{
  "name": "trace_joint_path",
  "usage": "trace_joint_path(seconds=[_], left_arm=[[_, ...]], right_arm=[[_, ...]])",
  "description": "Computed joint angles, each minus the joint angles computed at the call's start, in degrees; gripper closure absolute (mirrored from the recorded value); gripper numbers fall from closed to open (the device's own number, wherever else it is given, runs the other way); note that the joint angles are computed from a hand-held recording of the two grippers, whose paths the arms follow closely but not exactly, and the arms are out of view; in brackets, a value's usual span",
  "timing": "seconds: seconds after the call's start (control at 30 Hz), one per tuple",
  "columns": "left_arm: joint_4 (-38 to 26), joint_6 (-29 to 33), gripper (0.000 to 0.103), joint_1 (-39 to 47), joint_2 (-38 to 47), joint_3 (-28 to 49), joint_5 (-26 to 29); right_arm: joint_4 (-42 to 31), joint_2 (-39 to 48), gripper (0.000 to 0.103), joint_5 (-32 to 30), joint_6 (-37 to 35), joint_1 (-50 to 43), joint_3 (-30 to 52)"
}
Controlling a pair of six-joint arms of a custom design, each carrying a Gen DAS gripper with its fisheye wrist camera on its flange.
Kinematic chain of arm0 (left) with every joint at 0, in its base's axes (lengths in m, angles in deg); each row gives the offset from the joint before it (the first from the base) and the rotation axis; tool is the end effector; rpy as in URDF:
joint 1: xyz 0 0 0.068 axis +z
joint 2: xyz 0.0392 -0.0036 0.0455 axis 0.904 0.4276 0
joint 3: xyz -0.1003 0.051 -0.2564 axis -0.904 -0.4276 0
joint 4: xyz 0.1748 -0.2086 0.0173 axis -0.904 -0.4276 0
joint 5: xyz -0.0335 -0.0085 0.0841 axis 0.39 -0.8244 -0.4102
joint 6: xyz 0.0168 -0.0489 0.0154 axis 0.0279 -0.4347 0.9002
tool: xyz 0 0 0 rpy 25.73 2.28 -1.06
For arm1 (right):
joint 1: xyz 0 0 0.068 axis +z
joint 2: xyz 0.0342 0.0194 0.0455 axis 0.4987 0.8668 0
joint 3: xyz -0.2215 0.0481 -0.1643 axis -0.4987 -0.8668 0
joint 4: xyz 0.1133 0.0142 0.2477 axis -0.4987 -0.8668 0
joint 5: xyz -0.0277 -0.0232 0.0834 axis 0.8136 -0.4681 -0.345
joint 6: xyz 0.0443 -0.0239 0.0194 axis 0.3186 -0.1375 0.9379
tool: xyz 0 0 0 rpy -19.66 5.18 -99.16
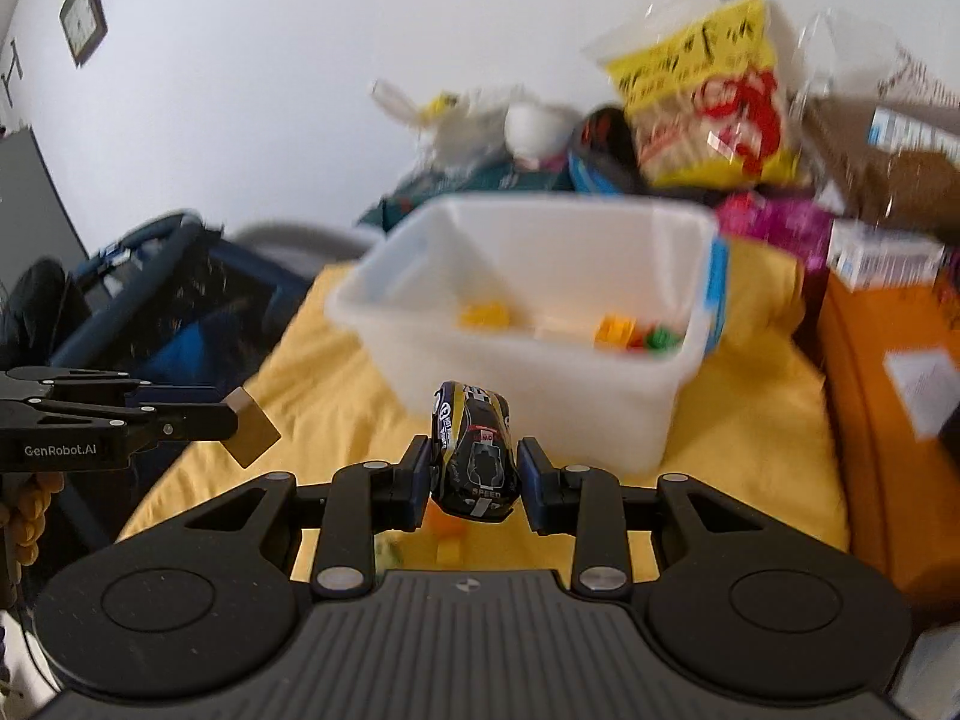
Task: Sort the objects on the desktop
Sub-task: 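Carry the wooden block and black-yellow car over the white bin and release both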
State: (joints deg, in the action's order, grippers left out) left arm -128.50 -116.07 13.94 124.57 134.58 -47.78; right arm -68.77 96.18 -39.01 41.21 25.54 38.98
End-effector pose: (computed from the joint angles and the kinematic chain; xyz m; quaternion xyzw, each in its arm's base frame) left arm 0.1294 -0.1234 0.3141 -0.1073 0.8942 -0.0368 0.4331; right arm 0.1947 0.0086 0.3198 -0.2803 0.8564 0.2494 0.3546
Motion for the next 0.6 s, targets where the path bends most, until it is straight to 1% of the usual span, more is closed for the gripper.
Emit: trace_joint_path(seconds=[0.07,0.13,0.23,0.37,0.47,0.6], left_arm=[[1.46,5.16,0.071,4.55,1.29,2.97,2.33],[2.69,9.01,0.071,8.29,2.71,5.49,4.68],[4.7,14.81,0.071,15.07,5.44,9.29,9.78],[5.37,19.35,0.071,22.71,9.87,14.0,16.23],[5.39,21.56,0.071,26.84,13.38,17.37,19.65],[5.17,23.24,0.071,30.83,17.79,20.96,23.3]], right_arm=[[0.64,2.76,0.069,0.41,1.45,0.56,3.94],[0.18,5.94,0.069,0.45,2.21,0.58,8.5],[-1.05,10.9,0.069,1.35,3.62,1.17,15.31],[-2.5,16.29,0.069,2.87,4.97,2.09,22.74],[-4.68,20.73,0.069,4.62,5.53,3.09,28.28],[-6.18,25.81,0.069,7.86,6.19,4.98,33.37]])
